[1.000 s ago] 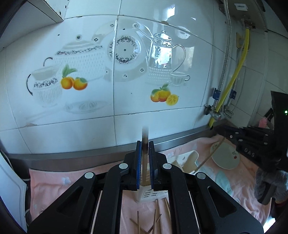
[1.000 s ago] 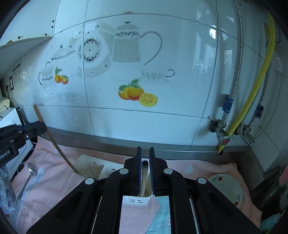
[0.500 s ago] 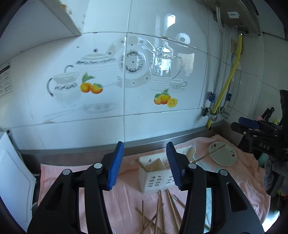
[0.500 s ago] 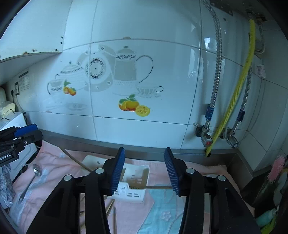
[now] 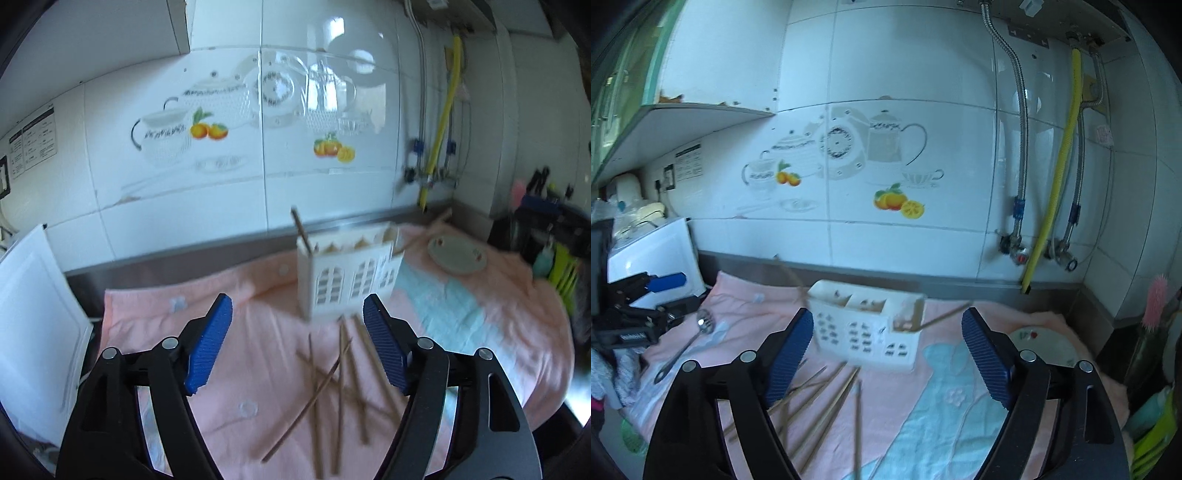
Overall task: Organize utensils
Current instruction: 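Withdraw both grippers from the holder back toward the chopsticks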
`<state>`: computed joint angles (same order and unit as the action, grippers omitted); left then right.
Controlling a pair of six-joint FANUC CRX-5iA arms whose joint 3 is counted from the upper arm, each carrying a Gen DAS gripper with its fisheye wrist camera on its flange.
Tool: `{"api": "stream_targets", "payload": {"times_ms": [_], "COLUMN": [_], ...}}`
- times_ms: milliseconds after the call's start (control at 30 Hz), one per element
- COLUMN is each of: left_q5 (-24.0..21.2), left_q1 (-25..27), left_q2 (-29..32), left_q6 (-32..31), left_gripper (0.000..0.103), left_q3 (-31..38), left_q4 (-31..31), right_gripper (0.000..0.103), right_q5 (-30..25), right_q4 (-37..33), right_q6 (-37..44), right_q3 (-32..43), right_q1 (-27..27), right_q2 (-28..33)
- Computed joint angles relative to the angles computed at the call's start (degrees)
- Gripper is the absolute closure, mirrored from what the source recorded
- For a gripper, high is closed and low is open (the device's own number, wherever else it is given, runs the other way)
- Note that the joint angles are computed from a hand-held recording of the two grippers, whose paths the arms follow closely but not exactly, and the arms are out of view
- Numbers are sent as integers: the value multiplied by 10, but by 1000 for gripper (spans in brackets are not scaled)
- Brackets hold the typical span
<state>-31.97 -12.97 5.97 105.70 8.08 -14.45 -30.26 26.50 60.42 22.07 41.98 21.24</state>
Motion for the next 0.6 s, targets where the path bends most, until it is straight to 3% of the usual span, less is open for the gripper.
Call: {"api": "stream_targets", "payload": {"times_ms": [200, 333, 500, 600], "left_q5": [15, 16, 35, 53], "left_q1": [-10, -34, -33, -27], "left_q2": [-27, -31, -21, -11], "left_q6": [5, 34, -28, -68], "left_gripper": [30, 32, 46, 61], "left_q3": [-78, -101, -137, -159], "left_q4": [-4, -48, 24, 78], "right_gripper": [23, 23, 23, 23], "right_q5": [64, 83, 98, 103], "right_q4": [115, 170, 247, 269], "right_q6": [-122, -190, -276, -310], "right_q3": [-145, -207, -270, -293], "right_q1": [10, 12, 14, 14], "right_q2": [-58, -78, -92, -97]}}
